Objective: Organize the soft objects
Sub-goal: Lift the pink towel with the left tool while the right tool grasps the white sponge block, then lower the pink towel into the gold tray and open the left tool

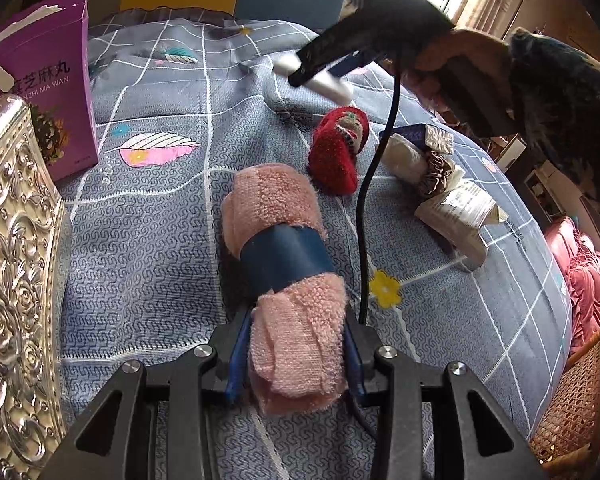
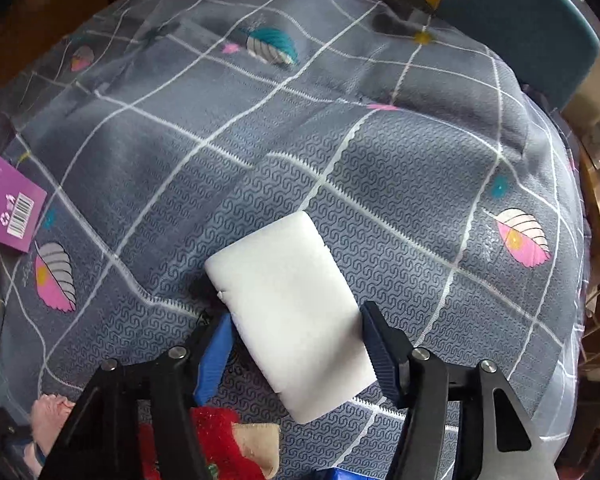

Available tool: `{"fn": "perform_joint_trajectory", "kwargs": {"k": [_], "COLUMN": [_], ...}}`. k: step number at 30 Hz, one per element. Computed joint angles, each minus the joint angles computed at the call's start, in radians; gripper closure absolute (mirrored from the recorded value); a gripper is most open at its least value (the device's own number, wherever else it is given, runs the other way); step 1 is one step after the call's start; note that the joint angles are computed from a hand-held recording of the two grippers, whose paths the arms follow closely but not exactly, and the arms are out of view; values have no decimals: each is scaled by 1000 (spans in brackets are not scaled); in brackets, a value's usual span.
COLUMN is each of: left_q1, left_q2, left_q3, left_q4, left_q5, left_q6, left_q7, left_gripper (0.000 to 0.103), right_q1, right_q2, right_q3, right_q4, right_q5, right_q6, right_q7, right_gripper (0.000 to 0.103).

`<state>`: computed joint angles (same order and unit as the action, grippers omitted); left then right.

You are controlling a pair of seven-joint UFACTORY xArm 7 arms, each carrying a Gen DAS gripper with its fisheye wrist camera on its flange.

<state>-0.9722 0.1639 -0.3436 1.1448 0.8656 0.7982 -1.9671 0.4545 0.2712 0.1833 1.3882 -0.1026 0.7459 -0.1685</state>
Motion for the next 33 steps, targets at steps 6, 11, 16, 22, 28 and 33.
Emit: {"fn": "perform_joint_trajectory", "kwargs": {"k": [6, 11, 16, 22, 28, 33], "left_q1": [-15, -7, 2, 27, 114, 224], "left_q2": [43, 49, 39, 13, -54, -245], "left_q3": [7, 19, 27, 36, 65, 66], "left_q4": [57, 81, 125, 241, 328, 233], "left_q5": [-16, -96, -145, -124, -149, -154], "left_q6": [49, 51, 95, 184, 266, 420], "left_q7": [36, 85, 133, 218, 380, 442], "left_gripper": [64, 68, 71, 71, 71, 71], "right_q1": [-21, -45, -40, 34, 102, 134], "right_q2": [-199, -449, -788, -980, -908, -865], "right_q3": [-8, 5, 2, 27, 77, 83], "right_q4": [-129, -350, -695, -906, -921, -910], "right_q5": [40, 174, 267, 328, 321, 278], "right_q6": [-116, -45, -49, -5, -86, -76], "right_q7": [177, 289, 345, 405, 439, 423], "right_gripper": [39, 36, 37, 38, 39, 39]}}
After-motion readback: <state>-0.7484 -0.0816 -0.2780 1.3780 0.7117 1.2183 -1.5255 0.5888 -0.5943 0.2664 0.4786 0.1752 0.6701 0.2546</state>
